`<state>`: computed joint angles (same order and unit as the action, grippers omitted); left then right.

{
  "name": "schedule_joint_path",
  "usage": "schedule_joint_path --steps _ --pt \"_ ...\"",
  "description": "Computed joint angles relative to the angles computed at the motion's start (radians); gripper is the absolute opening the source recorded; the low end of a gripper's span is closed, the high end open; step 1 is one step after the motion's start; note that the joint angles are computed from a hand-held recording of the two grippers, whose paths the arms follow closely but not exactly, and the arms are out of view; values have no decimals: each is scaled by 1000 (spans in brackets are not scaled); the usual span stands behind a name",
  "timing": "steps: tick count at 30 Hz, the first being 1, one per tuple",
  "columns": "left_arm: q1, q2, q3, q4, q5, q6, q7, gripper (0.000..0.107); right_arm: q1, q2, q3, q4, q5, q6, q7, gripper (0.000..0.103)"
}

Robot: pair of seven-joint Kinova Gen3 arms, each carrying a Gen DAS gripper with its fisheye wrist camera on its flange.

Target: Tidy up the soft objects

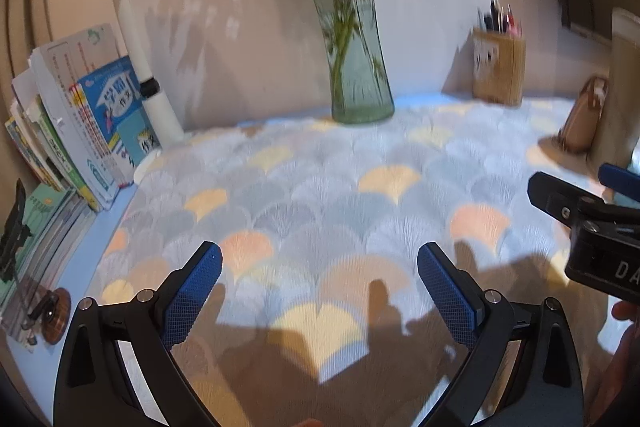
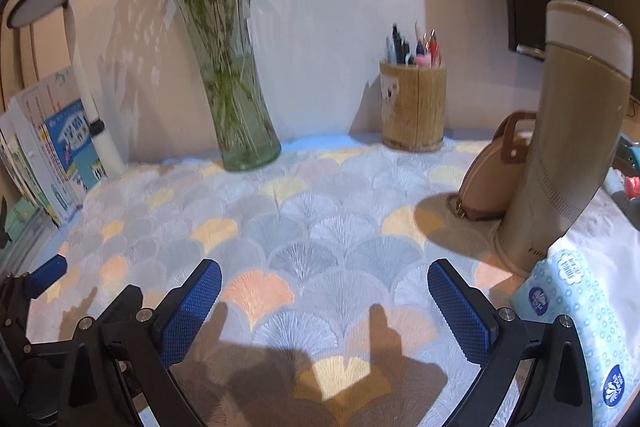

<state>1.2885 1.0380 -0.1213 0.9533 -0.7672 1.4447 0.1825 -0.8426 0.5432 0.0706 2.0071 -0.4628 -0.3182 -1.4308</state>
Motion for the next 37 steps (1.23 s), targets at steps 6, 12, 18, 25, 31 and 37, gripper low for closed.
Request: schedule_joint_path --steps 6,12,18,25,31,37 --pt "-10 23 14 -50 55 45 -51 98 -54 12 77 -38 -9 118 2 103" --pt "-20 78 -30 -164 143 129 -157 98 23 27 31 -92 88 237 -79 103" --pt "-39 68 -43 -152 201 99 -185 99 21 52 44 -147 159 332 -139 103" --pt "-48 30 -47 -84 231 28 -147 102 -34 74 99 -184 255 398 -217 103" --pt "-150 -106 135 171 118 -198 31 102 -43 88 107 -215 332 453 -288 103" --pt "-148 -164 100 301 121 -357 97 102 1 89 61 -223 396 458 -352 103"
